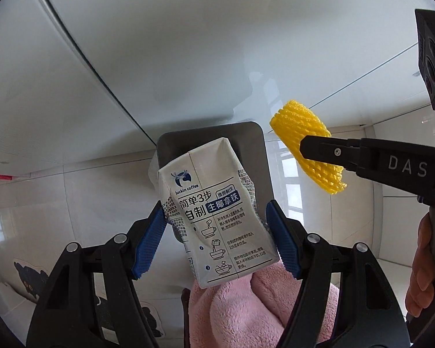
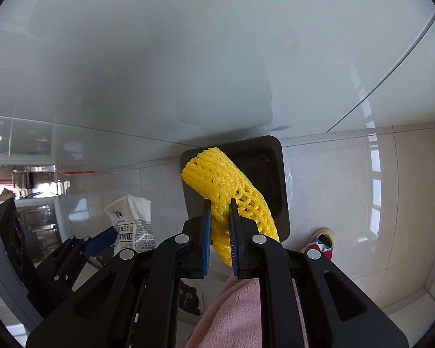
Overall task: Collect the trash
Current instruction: 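Carry carton and foam net down over the floor bin and release both, then raise both tools back toward the counter trash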
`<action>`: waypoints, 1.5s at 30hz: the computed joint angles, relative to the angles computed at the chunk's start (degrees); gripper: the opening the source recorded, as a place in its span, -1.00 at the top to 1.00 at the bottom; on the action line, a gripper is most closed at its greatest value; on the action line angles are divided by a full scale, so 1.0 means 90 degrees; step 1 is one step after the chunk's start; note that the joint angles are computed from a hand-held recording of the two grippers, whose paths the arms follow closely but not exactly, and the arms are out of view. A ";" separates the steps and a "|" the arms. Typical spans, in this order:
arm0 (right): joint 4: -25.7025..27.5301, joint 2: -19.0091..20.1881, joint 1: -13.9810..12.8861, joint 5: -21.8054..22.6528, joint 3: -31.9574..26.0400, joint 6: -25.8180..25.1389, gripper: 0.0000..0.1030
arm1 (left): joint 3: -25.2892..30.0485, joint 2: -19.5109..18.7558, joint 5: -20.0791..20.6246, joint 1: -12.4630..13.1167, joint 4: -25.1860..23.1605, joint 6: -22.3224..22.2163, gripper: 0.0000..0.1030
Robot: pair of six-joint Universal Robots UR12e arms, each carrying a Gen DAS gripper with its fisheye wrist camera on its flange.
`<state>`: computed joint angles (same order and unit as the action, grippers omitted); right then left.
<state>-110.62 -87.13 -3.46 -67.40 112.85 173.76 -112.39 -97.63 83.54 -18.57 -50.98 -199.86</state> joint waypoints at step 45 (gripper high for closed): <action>-0.0477 -0.1270 -0.0662 -0.0523 -0.1299 -0.0885 -0.91 | 0.1502 0.1124 0.1196 -0.0088 -0.0826 -0.0861 -0.84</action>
<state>-114.92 -98.56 -9.42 -72.10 101.15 165.80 -98.87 -87.51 94.31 -19.37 -58.41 -207.61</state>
